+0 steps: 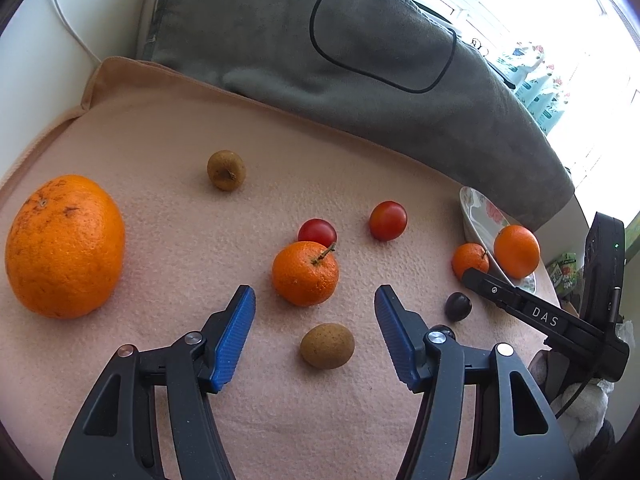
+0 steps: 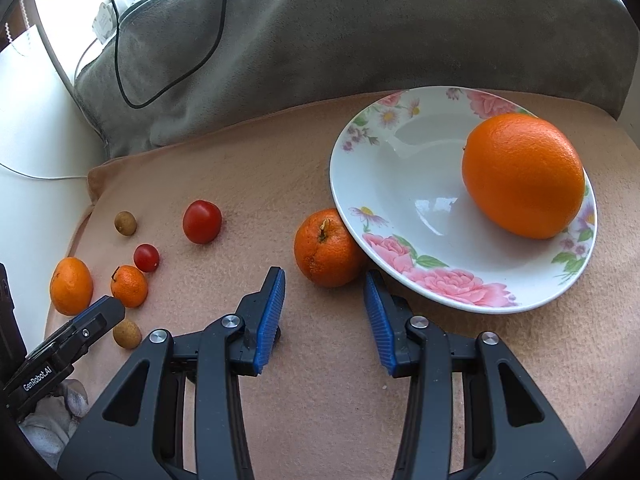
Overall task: Organize fruits
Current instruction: 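Move the right tool back toward the small mandarin beside the bowl, then close the right tool on the small mandarin and lift it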
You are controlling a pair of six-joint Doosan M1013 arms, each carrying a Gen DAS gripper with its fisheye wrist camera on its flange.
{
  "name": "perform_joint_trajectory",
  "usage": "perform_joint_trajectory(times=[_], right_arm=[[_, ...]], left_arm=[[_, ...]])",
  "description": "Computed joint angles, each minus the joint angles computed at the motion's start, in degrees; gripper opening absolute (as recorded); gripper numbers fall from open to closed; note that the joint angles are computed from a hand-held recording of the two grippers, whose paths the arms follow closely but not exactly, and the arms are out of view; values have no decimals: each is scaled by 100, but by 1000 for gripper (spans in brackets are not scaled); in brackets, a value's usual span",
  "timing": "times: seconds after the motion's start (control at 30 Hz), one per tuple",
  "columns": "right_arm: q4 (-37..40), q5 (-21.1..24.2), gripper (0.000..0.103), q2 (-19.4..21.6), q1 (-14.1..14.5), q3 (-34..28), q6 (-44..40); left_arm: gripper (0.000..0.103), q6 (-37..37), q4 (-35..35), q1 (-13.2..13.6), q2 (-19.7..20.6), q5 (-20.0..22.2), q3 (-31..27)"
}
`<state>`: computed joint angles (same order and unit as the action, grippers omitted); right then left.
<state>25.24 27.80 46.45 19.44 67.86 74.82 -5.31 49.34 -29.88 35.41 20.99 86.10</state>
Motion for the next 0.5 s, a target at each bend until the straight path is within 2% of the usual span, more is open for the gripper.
perform_joint_trajectory(times=[0.37, 0.5], right_arm=[[-350, 47, 43, 116, 53, -199, 426], [-388, 26, 40, 132, 58, -219, 491]], left_arm=[[61, 495, -440, 45, 87, 53, -150], [58, 617, -576, 66, 113, 99, -191]])
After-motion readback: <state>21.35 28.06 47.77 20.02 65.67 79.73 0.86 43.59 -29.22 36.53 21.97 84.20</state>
